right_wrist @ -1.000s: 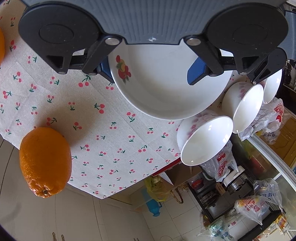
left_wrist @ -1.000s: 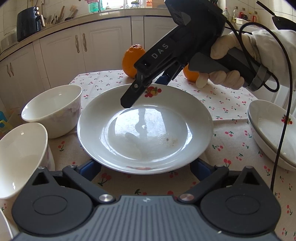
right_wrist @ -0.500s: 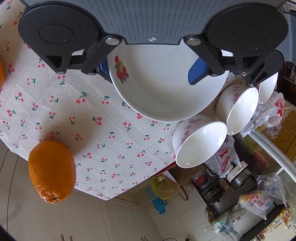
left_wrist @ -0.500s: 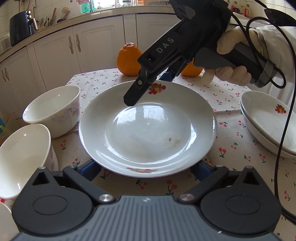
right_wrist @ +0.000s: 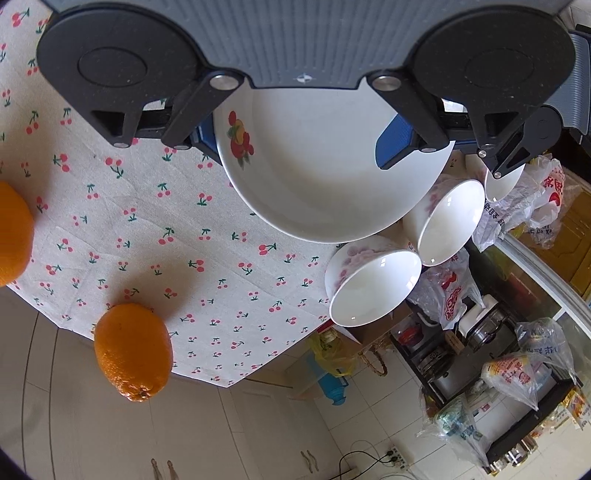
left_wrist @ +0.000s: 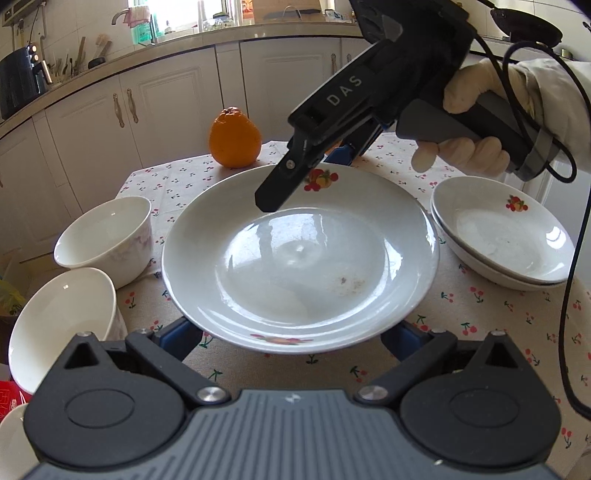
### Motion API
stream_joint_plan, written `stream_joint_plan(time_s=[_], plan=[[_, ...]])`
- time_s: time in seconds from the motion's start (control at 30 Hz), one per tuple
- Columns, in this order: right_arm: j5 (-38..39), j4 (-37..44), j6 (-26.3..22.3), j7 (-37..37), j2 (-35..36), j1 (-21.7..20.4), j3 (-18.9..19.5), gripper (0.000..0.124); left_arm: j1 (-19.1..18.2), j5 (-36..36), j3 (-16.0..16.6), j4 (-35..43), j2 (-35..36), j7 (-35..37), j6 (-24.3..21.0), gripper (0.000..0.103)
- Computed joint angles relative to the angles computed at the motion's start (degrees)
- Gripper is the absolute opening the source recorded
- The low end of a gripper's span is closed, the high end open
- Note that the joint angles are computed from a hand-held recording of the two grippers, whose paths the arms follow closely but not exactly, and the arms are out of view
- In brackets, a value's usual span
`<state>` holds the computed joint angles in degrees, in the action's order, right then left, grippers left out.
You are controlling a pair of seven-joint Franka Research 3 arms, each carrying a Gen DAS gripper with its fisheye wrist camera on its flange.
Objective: Organize plates and bowls
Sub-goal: 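Lift the flower-decal plate with the right gripper and carry it toward the plate stack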
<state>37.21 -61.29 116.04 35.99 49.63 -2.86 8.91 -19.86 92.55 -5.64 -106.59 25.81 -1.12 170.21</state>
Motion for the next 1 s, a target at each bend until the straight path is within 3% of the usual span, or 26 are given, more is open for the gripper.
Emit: stream_joint_plan(time_s=[0.33, 0.73, 1.0], plan=[[6.07, -18.15, 6.40, -4.52, -12.00, -2.34, -0.81, 0.088, 0.29, -1.76, -0.96, -1.61, -1.82, 5.66, 2.88, 0.101], [12.42, -31.27, 9.99, -9.72, -21.10, -4.19, -3.81, 0.088, -2.23, -6.30, -0.57, -1.06, -1.28, 13.18, 6.06, 0.101], [16.18, -37.31, 11.84, -11.87, -25.03, -5.67, -5.92, 0.088, -3.75, -16.83, -0.58, 0.38, 1.08, 25.96, 8.99, 0.101]])
